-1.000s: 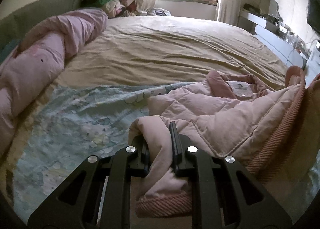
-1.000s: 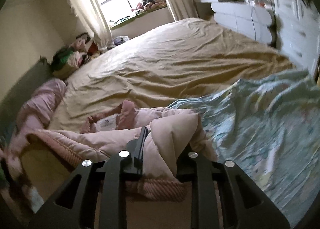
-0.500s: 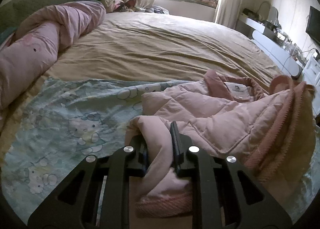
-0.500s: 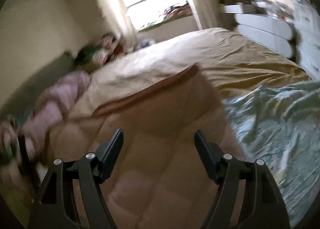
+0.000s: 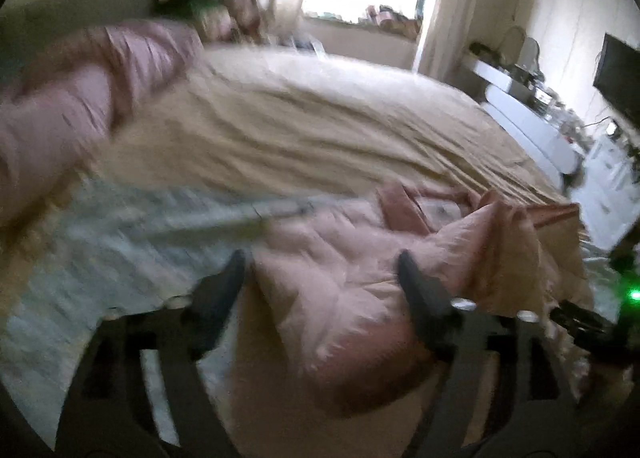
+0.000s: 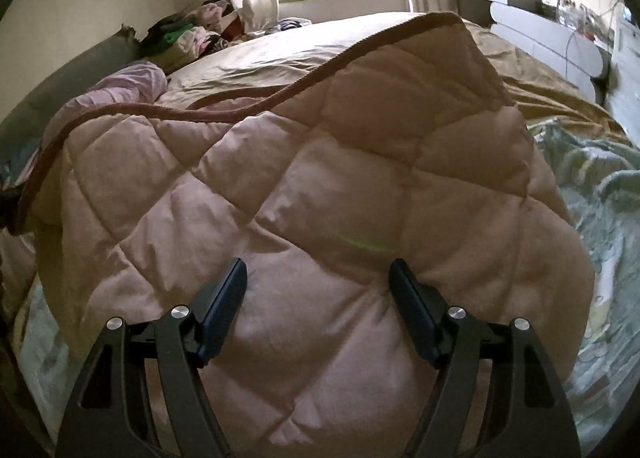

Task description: Fold large clothes

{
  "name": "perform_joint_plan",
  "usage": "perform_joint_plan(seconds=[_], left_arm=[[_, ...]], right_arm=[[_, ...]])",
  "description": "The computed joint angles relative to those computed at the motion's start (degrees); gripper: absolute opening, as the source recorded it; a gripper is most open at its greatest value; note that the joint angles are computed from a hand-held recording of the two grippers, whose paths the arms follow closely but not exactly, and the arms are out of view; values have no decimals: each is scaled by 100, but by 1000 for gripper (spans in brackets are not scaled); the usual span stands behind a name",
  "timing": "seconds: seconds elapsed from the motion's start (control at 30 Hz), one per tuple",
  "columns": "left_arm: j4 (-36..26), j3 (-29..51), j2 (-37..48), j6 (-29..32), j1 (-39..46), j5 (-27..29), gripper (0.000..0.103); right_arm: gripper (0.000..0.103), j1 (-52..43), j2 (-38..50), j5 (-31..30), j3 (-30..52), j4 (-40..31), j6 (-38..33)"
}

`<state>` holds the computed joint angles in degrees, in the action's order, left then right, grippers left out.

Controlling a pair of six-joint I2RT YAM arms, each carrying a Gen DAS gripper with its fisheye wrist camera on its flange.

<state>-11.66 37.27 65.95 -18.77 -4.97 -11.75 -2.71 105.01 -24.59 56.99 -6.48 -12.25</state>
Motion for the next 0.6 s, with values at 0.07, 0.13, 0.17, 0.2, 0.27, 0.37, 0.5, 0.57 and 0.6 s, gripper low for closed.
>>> perform_joint_plan(seconds=[0.07, 0.13, 0.17, 0.2, 0.27, 0.37, 0.5, 0.57, 0.6], left_arm=[[-70, 6, -318, 118, -53, -1, 80], [-259, 32, -588, 214, -198, -240, 80], [-347, 10, -724, 250, -297, -453, 81], [-442, -38, -861, 280, -372, -621, 84], [-569, -182, -1050, 307, -458, -858, 87], [-680, -493, -1173, 240, -390, -915, 87], [-474, -1025, -1085, 227, -132, -619, 87], [-258, -1232, -822, 261, -141, -603, 87], [-131, -1330, -697, 261, -175, -626, 87]], right_arm=[[72, -27, -26, 10, 5, -31, -51], [72, -55, -125, -6, 28, -172, -100], [72, -110, -241, -85, -11, -227, -113], [72, -175, -370, -175, -89, -231, -139], [75, -366, -699, -285, -244, -213, -282], [82, -765, -1164, -272, -447, -84, -665], [84, -1236, -1085, -295, -239, -269, -959], [85, -1458, -877, -325, -54, -334, -1003], [85, -1490, -790, -303, -27, -315, -984]])
